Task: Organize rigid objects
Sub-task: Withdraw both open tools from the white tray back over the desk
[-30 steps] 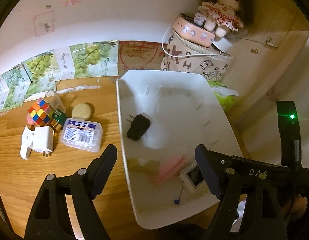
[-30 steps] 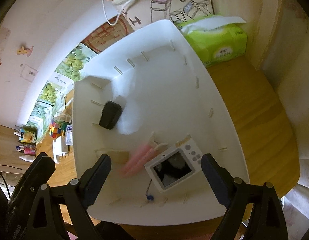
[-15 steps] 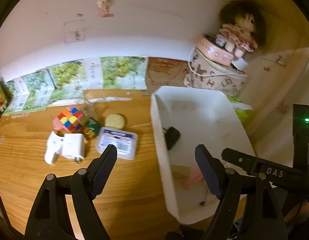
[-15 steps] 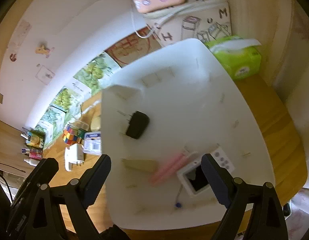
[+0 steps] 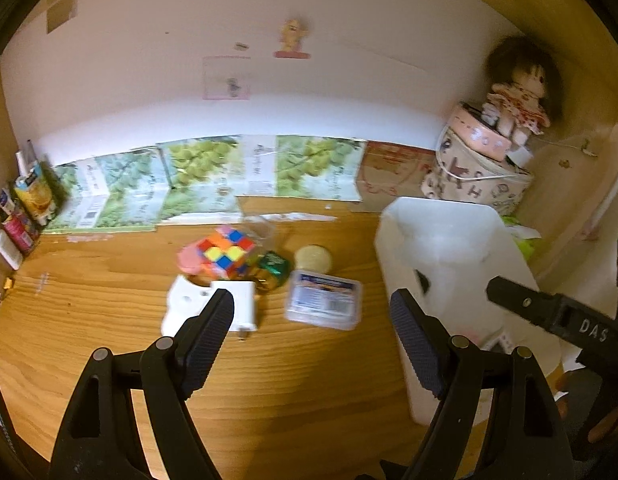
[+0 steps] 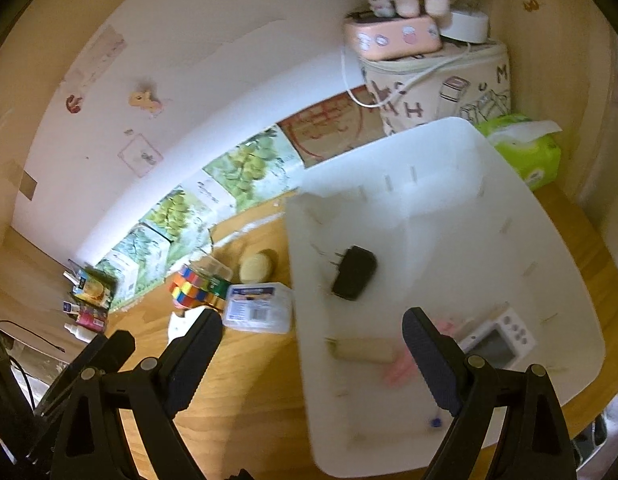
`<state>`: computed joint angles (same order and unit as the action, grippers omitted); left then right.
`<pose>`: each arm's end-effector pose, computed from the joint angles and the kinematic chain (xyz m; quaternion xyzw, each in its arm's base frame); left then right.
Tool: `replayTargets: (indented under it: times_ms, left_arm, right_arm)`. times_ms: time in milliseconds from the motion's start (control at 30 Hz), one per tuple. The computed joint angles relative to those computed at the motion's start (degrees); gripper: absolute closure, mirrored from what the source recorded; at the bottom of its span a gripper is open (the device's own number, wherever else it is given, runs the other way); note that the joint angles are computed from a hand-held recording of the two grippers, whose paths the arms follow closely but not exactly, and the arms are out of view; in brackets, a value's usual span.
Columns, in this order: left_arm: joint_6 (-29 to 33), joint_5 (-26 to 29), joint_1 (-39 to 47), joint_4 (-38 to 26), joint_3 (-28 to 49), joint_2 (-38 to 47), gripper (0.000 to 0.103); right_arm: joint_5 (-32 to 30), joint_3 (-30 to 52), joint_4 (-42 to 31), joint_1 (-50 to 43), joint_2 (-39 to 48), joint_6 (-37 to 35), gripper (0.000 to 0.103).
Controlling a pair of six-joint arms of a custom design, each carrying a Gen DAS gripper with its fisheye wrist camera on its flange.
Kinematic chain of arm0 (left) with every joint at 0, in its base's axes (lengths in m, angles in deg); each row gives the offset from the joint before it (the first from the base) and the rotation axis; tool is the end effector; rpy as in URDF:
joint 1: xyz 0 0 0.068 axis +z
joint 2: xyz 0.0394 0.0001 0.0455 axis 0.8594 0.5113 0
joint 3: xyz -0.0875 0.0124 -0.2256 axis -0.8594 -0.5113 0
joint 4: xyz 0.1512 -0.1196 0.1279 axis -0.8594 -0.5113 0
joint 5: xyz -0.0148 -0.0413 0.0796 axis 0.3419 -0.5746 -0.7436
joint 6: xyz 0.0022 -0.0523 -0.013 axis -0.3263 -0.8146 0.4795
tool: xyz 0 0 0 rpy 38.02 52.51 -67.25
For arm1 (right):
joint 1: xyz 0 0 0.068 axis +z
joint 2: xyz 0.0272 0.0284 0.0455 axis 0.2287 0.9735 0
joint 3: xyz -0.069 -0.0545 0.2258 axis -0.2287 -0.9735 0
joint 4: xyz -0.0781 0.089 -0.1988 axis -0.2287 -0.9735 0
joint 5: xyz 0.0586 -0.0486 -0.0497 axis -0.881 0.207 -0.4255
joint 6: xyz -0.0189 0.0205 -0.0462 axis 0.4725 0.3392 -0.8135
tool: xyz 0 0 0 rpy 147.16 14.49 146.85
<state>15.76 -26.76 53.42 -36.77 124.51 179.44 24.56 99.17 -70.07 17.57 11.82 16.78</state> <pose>0.3483 -0.0463 0.1833 0.1713 0.9136 -0.1328 0.3440 0.2799 0.0221 0.1594 0.2680 0.8927 0.1425 0.3331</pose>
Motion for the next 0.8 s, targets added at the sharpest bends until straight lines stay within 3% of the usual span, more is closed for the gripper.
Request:
replayTargets:
  times_ms: [367, 800]
  left_arm:
    - [6.42, -0.11, 8.78, -3.28, 4.67, 3.47, 0.02]
    - [15.4, 1.33, 16.35, -10.55, 15.93, 12.9, 0.02]
  right_arm:
    - [6.98, 5.2, 2.79, 10.11, 5.89, 6.76, 0.01]
    - [14.28, 12.26, 3.9, 19.12, 14.66, 13.2, 0.01]
